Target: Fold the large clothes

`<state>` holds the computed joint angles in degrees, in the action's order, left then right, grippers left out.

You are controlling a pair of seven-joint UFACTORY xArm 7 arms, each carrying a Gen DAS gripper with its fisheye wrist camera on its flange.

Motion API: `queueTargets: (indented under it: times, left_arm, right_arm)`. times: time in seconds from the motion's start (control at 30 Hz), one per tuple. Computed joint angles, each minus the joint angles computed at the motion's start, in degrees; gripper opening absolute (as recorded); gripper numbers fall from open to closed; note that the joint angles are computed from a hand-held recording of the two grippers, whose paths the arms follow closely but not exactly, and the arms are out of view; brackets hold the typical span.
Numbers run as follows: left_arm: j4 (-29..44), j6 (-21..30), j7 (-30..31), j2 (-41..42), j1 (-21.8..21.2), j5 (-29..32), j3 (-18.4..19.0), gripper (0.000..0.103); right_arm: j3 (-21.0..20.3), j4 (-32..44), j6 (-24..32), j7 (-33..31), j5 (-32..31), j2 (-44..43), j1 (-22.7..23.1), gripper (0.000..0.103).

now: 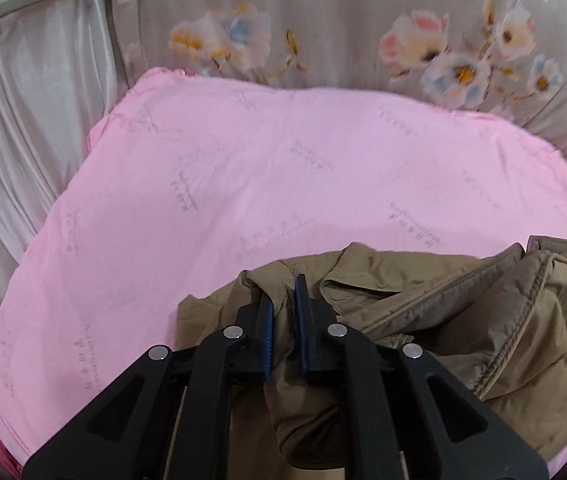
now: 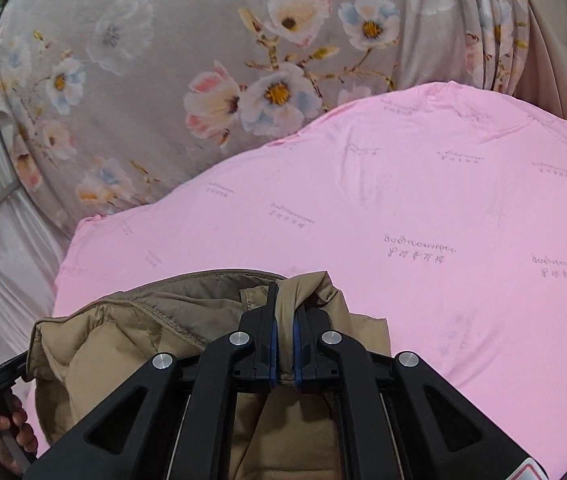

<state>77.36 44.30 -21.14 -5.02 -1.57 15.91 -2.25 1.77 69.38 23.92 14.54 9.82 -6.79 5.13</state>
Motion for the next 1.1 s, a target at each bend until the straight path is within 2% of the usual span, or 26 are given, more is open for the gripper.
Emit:
queueTargets:
  times: [0.13,0.43,0.73,0.8,0.87,0.93,0.97,1.0,1.03,1.07,1.1]
  left_arm:
    - [0.24,-0.39,-3.62,3.9,-0.33,4.22,-0.12,0.014]
    - [-0.52,-3.23,-8.25,7.33,-1.77,8.84,0.93,0.017]
    - [-2.4,-6.07,-11.8,7.89,-2.35,12.24,1.59,0.019]
    - [-2.85,-6.67,-12.32,7.76,-2.37,12.85,1.65,0.019]
    - [-3.6,-7.76,-11.18,7.15,-1.96,10.94,1.77,0.02]
    - [-4.78,-8.39,-7.75,5.45,-1.15,6.52,1.95,0.027]
    - [-5.88,-8.52,-6.0,3.7,-2.85,4.62,4.23,0.03]
    - [-6.7,-8.54,-6.35,2.28,-2.5,5.12,4.11,0.045]
    - [-7.76,-8.17,-8.48,0.28,0.25,8.02,1.66,0.071]
    - [-9.27,-8.2,-12.36,-2.4,3.49,13.31,-1.2,0.079]
    - [-10.47,-8.8,-14.23,-4.49,4.34,16.55,-1.82,0.081]
  right_arm:
    - [1.65,0.96,-0.95,7.47,-10.65,4.39,-0.86,0.005]
    - [0.95,-0.33,-2.73,16.3,-23.48,8.26,0.66,0.008]
    - [0.39,0.1,-2.68,18.69,-26.88,9.96,1.55,0.009]
    - [0.42,-0.12,-3.01,17.49,-25.29,9.96,1.44,0.009]
    - [0.7,-0.31,-3.21,14.1,-21.05,9.65,1.04,0.009]
    - [0.77,-1.43,-3.15,10.82,-16.53,7.55,0.59,0.01]
    - [0.71,-2.74,-3.93,10.42,-15.67,5.7,0.45,0.013]
    - [0.86,-4.02,-4.44,11.86,-17.21,3.56,0.12,0.016]
    - [1.29,-4.8,-4.69,15.12,-21.15,1.7,-0.5,0.029]
    - [2.7,-5.96,-5.67,17.67,-24.72,-0.44,-2.02,0.039]
    - [2.57,-6.56,-6.2,17.82,-26.08,-2.15,-1.6,0.04]
